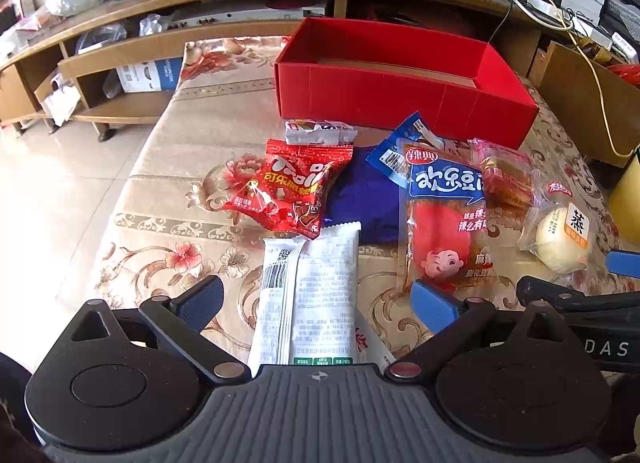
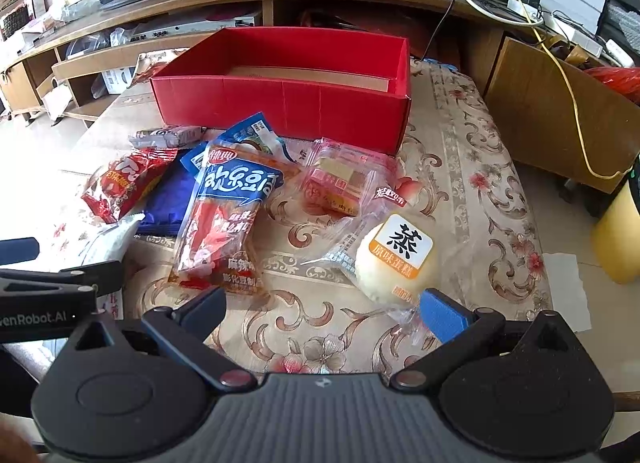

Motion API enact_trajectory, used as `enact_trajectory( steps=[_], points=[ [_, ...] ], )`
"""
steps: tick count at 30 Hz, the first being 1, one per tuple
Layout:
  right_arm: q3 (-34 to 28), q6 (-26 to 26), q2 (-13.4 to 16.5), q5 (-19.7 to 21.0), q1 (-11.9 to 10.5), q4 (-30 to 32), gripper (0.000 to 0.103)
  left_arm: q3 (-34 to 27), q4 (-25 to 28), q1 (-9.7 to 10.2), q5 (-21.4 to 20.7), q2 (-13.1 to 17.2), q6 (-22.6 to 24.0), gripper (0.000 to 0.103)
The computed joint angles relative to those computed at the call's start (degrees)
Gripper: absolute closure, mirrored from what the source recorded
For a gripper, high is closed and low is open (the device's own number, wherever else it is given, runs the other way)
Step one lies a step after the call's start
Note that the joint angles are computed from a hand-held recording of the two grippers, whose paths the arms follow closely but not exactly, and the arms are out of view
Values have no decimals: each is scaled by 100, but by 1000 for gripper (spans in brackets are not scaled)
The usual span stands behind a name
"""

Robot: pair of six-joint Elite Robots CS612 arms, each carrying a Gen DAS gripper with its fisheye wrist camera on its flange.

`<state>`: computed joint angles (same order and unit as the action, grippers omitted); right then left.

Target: Organize snacks

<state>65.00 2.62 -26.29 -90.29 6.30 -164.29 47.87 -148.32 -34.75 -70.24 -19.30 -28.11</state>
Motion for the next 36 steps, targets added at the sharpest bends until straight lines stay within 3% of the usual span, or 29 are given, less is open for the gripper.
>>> enact_trajectory(
  steps=[36],
  points=[
    [-295,-148,114,73,36,510,2,-109,411,70,-230,54,-270,4]
  ],
)
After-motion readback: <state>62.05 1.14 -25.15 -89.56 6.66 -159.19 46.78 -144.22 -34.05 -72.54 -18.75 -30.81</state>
